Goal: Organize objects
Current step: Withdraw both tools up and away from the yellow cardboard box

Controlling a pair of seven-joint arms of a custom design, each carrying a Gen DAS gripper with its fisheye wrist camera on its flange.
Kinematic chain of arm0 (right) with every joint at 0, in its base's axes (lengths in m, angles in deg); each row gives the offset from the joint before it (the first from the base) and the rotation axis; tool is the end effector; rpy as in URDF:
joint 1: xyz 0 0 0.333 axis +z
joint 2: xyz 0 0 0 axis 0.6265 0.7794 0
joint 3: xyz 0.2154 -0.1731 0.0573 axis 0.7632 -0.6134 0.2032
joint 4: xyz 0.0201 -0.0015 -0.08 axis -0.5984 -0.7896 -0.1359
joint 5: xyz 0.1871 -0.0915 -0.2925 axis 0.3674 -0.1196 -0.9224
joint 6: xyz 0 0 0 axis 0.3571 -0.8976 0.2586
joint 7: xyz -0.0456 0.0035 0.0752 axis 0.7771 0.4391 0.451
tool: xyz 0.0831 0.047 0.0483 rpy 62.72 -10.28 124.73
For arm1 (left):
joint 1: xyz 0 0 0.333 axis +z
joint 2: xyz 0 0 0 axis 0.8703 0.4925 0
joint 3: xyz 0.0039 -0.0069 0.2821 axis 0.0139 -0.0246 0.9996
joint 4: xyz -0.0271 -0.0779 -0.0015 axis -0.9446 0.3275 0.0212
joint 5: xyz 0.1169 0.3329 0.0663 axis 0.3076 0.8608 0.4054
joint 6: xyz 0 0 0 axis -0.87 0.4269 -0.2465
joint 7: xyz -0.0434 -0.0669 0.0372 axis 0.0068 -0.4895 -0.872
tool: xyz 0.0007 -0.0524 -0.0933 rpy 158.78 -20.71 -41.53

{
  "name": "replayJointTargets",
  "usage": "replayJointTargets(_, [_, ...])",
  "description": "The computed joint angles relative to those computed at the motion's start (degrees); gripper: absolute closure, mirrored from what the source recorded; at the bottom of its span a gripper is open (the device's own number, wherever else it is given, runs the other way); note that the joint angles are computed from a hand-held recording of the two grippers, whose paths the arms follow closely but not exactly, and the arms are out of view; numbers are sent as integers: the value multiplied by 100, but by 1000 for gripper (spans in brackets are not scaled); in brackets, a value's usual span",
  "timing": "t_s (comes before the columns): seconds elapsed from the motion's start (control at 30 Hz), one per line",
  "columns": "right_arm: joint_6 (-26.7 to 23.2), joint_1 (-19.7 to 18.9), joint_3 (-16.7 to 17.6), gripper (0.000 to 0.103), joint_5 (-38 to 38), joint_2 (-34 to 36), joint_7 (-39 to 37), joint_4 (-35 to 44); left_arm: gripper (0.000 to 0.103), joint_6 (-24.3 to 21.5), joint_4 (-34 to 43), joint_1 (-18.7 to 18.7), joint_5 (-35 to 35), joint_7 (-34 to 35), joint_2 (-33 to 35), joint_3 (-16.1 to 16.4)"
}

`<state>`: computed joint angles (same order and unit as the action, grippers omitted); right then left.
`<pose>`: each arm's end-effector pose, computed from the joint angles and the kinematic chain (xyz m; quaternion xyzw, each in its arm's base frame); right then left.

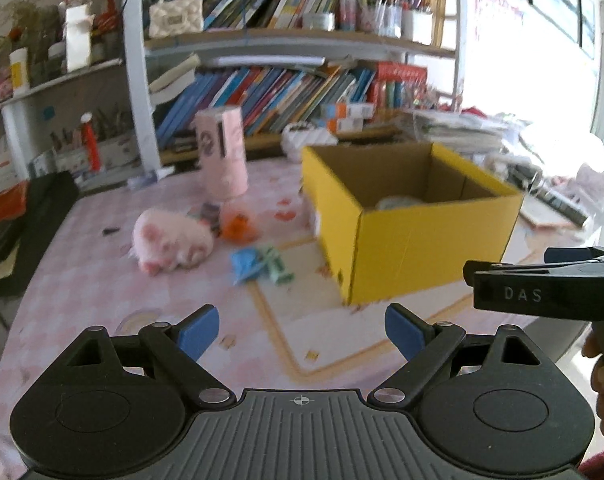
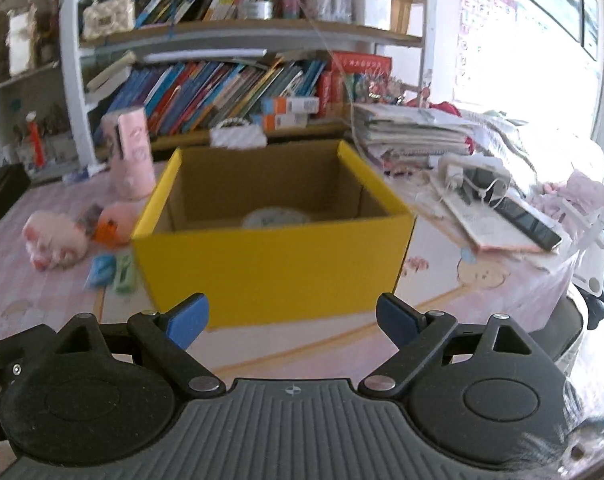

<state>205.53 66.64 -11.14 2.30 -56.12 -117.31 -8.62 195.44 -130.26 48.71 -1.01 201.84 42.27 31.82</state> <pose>0.6078 0.2518 0.4502 -0.4129 0.7843 -0.4138 0.2080 0.6989 -0.2707 0.4619 -0.3526 0.8165 -0.4148 0.1923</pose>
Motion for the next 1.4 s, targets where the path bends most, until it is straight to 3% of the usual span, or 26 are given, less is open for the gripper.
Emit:
replayJointTargets(0.37, [474, 98, 129, 13, 693, 277, -319, 226, 11, -71, -927, 223, 128, -239, -599, 250])
replayJointTargets(0.73, [695, 227, 69, 14, 1232, 585, -871, 611, 11, -145, -1149, 340, 216, -587, -767, 392])
replayJointTargets(1.13, [785, 424, -99, 15, 1334, 932, -1432, 1220, 11, 281, -1277, 550, -4, -545, -840, 257])
replayJointTargets(1.4, [815, 490, -147, 18, 1484, 1159, -1717, 1569, 11, 318, -1261, 696, -218, -365, -827, 132])
